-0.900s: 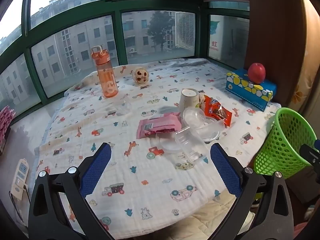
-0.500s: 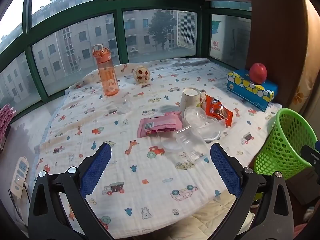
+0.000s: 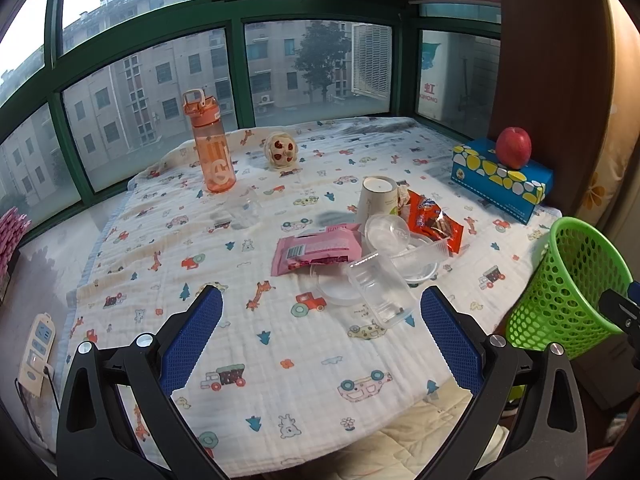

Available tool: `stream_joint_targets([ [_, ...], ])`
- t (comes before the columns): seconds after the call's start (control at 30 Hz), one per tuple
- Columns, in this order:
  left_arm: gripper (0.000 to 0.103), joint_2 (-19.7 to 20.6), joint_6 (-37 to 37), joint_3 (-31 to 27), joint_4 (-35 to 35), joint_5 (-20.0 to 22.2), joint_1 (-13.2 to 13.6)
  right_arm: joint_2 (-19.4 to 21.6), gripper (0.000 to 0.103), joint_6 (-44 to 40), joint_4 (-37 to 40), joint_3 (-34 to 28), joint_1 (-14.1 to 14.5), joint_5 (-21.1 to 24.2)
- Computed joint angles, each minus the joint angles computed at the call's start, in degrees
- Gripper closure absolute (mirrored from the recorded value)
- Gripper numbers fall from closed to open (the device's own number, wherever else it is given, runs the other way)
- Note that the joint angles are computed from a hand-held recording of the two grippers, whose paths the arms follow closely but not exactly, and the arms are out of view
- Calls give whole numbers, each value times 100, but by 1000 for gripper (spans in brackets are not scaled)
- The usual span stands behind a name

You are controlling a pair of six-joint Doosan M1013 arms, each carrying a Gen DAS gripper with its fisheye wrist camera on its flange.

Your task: Collect trash

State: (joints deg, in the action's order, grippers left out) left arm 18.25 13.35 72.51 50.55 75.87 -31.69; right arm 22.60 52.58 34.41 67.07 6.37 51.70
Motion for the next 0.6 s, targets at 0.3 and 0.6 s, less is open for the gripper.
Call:
stream_joint_targets([
  [0.3,5,1,-37,-3,13,4,2,0,6,29,-9,5,28,-12],
  [0.6,5,-11,-60,11,11,14,4,11,6,10,-5,-3,14,6],
])
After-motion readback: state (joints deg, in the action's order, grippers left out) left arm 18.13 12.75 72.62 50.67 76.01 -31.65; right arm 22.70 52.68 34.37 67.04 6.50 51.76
